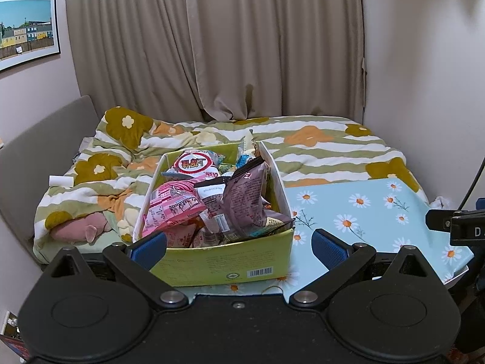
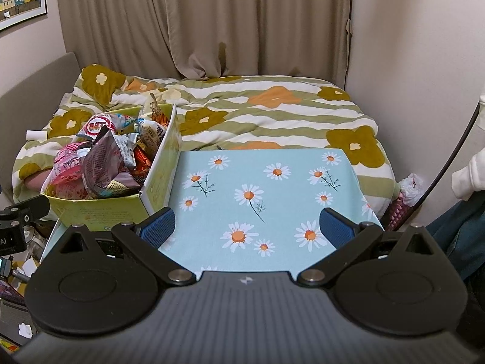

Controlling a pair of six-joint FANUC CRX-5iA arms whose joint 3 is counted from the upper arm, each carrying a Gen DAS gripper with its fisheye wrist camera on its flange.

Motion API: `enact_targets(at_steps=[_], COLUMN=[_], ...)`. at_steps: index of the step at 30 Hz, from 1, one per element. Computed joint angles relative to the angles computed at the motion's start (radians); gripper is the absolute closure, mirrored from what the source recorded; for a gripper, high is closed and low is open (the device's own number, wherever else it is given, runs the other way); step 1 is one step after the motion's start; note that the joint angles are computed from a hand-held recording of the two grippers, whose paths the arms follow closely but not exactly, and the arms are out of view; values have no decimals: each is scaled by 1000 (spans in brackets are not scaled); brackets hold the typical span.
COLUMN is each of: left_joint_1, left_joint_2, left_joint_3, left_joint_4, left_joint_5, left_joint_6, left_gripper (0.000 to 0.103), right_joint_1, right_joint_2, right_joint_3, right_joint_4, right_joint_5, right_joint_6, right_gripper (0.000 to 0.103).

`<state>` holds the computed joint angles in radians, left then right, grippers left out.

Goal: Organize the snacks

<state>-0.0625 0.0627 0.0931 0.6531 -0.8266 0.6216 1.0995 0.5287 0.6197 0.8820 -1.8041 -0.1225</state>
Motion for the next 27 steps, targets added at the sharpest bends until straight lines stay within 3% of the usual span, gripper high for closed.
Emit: enact_targets(at_steps=[27], left_joint_1=[-1], left_joint_2=[18], left_joint_3=[29], left_joint_4=[-22], left_joint_5=[3], left_joint_6=[8], left_gripper=[0], right_joint_1=[1], right_joint_2=[-4], right_joint_3=[-8], right_joint_4=[3], right_joint_5=[2], right_joint_6=[-7], right_gripper=[0])
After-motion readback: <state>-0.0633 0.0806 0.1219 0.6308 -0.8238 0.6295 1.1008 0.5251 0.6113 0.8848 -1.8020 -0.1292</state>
